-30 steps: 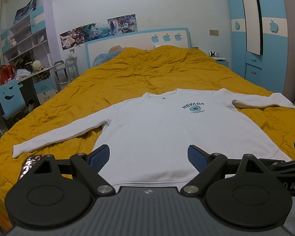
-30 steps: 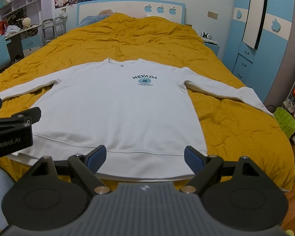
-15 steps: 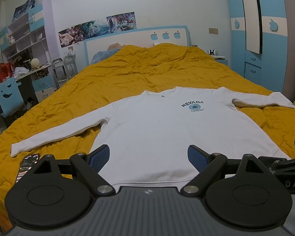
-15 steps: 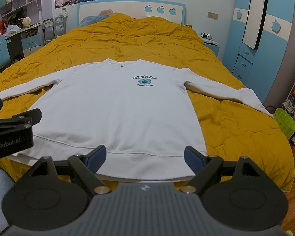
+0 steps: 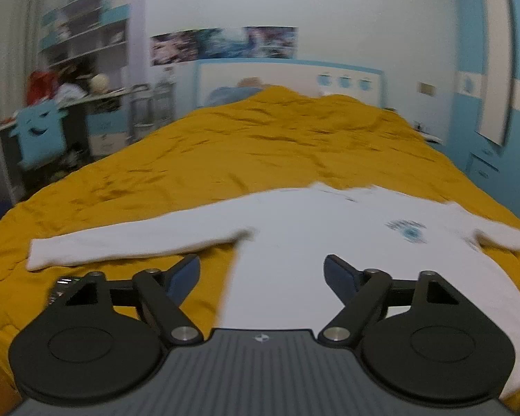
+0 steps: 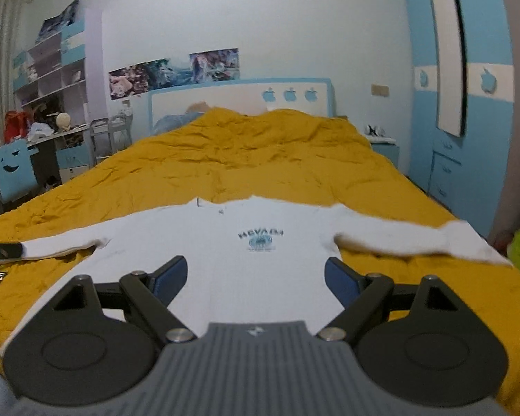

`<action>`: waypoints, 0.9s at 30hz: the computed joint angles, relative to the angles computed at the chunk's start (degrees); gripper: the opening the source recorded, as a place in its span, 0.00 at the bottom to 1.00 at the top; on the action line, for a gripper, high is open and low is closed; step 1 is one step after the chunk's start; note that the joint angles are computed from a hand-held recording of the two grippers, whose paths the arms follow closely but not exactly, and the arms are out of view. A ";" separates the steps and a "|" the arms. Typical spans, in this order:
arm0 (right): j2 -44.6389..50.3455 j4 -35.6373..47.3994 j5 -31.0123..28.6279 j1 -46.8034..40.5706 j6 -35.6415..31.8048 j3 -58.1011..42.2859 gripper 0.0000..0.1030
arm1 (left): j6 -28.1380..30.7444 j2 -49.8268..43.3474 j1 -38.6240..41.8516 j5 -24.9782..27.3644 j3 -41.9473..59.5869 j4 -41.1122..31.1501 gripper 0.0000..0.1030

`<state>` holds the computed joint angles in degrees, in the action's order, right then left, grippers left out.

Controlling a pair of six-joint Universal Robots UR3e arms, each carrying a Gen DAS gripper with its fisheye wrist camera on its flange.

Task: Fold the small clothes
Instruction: 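Grasp the sleeve cuff with the left gripper and lift it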

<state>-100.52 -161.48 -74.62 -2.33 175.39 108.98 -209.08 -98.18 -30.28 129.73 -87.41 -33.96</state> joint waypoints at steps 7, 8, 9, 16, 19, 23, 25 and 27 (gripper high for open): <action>16.18 2.52 -0.79 1.59 0.93 -16.82 0.80 | 3.80 16.15 28.51 -21.09 -12.80 0.40 0.94; 18.55 3.16 -1.22 2.26 1.30 -19.22 0.80 | 4.74 18.23 34.06 -25.38 -14.11 -0.40 0.95; 20.64 4.03 -1.33 2.61 1.64 -21.51 0.80 | 5.68 20.20 39.64 -29.79 -15.63 -0.74 0.95; 34.41 11.70 -4.22 6.13 4.31 -37.54 0.80 | 9.40 23.15 70.50 -48.43 -22.10 -3.90 0.96; 41.07 16.85 -5.27 7.69 3.72 -47.23 0.80 | 8.67 21.45 76.93 -54.65 -25.10 -3.79 0.87; 49.39 24.98 -6.21 8.99 4.55 -60.83 0.80 | 8.04 19.10 81.28 -57.04 -29.15 0.44 0.81; 52.41 27.77 -6.39 9.56 5.23 -65.85 0.80 | 8.76 18.85 82.54 -58.48 -31.03 3.07 0.79; 55.85 30.65 -6.21 10.21 4.85 -71.40 0.80 | 9.02 18.41 83.31 -60.00 -32.42 5.68 0.69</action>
